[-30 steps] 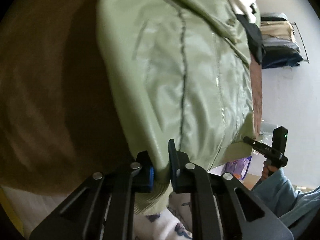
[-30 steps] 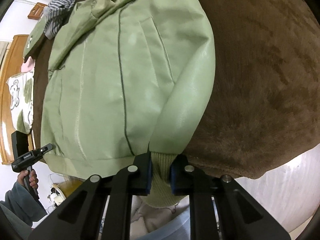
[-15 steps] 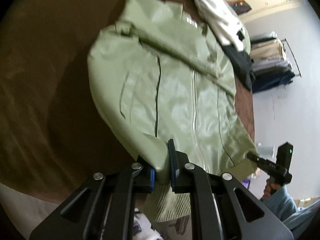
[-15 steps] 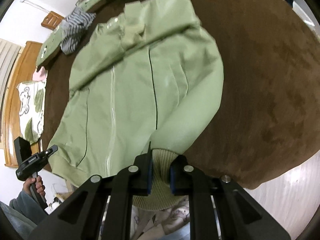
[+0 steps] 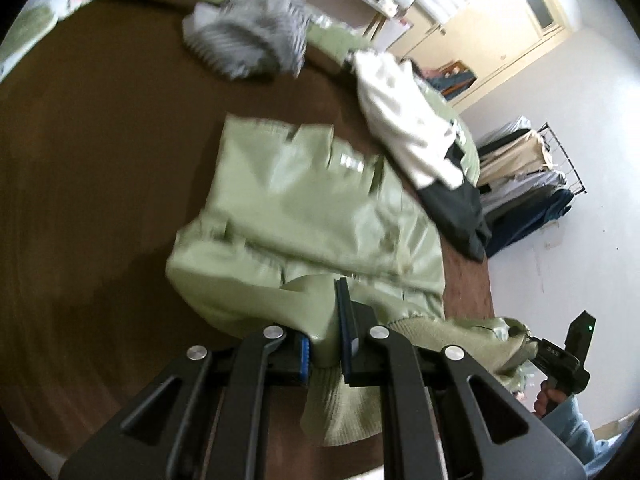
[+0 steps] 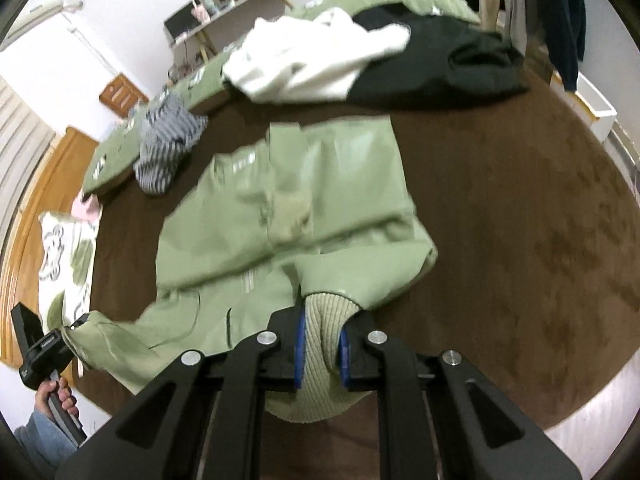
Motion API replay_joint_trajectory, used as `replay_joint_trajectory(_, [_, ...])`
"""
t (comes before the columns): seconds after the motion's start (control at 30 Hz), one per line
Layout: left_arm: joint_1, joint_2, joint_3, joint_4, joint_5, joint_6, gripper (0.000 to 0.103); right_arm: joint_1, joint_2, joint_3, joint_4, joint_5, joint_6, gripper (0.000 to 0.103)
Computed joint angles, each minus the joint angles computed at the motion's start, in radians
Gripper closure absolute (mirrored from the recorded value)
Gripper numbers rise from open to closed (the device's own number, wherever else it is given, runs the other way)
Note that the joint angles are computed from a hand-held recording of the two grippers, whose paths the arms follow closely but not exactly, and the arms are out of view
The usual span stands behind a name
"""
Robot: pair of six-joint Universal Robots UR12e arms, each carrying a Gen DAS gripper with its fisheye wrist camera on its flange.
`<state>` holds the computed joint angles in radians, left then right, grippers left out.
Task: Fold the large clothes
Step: 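Carry the ribbed hem with both tools up over the collar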
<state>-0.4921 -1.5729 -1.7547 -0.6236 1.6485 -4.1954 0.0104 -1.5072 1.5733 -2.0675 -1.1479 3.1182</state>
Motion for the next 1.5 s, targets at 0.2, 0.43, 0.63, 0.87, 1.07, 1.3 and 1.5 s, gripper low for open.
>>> replay_joint_trajectory(0.2, [0.039,-0.054,0.063,0.059,0.048,0.102,0.089,0.026,0.087,-0.076,-0.134,-0.01,0.061,0.09])
replay_joint_trajectory(0.43, [0.093,-0.128,0.134,0.136,0.068,0.209,0.089,0.049,0.201,-0.207,-0.221,0.008,0.076,0.09])
replay_joint_trajectory(0.63, [0.127,-0.19,0.181,0.141,0.066,0.275,0.089,0.068,0.287,-0.295,-0.241,-0.006,0.066,0.09])
replay_joint_trajectory(0.87, [0.15,-0.245,0.217,0.1,0.088,0.298,0.089,0.091,0.367,-0.361,-0.243,-0.052,0.067,0.09])
replay_joint_trajectory(1.07, [0.174,-0.295,0.232,0.057,0.073,0.311,0.089,0.109,0.44,-0.413,-0.219,-0.082,0.054,0.09])
replay_joint_trajectory(1.3, [0.198,-0.349,0.235,0.015,0.051,0.308,0.089,0.121,0.53,-0.471,-0.165,-0.119,0.026,0.088])
replay_joint_trajectory(1.5, [0.2,-0.383,0.251,-0.042,0.062,0.309,0.088,0.133,0.573,-0.504,-0.146,-0.162,-0.001,0.085])
